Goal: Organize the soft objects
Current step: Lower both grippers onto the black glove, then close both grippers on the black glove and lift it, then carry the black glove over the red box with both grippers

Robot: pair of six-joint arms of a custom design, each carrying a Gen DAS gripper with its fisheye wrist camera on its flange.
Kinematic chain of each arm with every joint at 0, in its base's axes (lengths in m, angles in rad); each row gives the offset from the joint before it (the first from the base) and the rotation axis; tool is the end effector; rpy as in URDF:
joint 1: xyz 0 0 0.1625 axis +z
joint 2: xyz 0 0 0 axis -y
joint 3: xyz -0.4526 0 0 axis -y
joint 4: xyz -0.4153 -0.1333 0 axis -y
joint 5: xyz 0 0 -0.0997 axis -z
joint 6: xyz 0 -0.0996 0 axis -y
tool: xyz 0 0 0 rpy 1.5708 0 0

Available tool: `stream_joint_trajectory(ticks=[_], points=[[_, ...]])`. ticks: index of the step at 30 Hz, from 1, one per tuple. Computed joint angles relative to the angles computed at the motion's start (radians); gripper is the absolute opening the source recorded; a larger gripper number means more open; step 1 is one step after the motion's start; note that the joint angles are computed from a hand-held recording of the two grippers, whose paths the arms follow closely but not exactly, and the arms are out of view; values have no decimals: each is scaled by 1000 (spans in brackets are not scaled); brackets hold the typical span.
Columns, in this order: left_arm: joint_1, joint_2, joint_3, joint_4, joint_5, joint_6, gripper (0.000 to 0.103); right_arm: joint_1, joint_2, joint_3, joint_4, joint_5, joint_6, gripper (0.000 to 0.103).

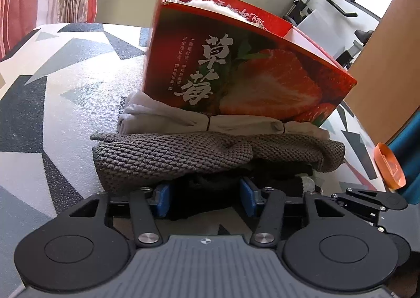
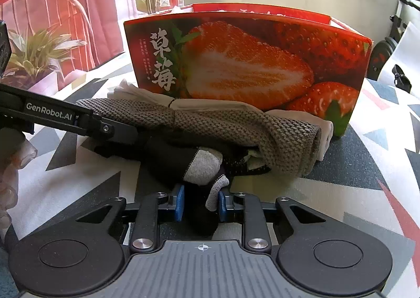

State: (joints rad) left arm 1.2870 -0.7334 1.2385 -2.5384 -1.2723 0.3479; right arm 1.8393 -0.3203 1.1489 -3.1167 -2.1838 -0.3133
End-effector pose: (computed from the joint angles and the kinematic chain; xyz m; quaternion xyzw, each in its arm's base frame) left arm -0.0767 -0.8436 0.2238 0.2666 0.9255 -0.2219 0.1519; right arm 0.2958 -0.7887 0.0031 0.1546 -0.8856 0.3282 0.2900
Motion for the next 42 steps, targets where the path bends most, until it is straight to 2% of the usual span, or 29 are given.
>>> stream_joint_trajectory(ticks=[5, 7, 8, 12, 22, 30, 36, 42], points=[[2, -5, 4, 3, -5, -5, 37, 1, -2, 1, 5, 0, 9, 21], [4, -10, 8, 13, -15, -8, 28, 1, -4, 5, 9, 2, 16, 18], [5, -14, 11, 20, -18, -5, 20, 1, -6, 5, 12, 3, 19, 17], [5, -34, 33, 29, -38, 8, 14, 2, -15, 15, 26, 7, 38, 12], [0, -91, 116, -12, -86, 22, 13, 10, -62, 87, -21, 32, 72, 11], [-29, -134, 164, -142, -146, 105, 13, 28, -99, 127, -131, 83, 43, 11], [-67, -147, 164, -231, -174, 166, 13, 48, -91, 54, -176, 106, -42, 11], [-88, -90, 54, -229, -192, 173, 13, 52, -60, -90, -135, 120, -101, 11]])
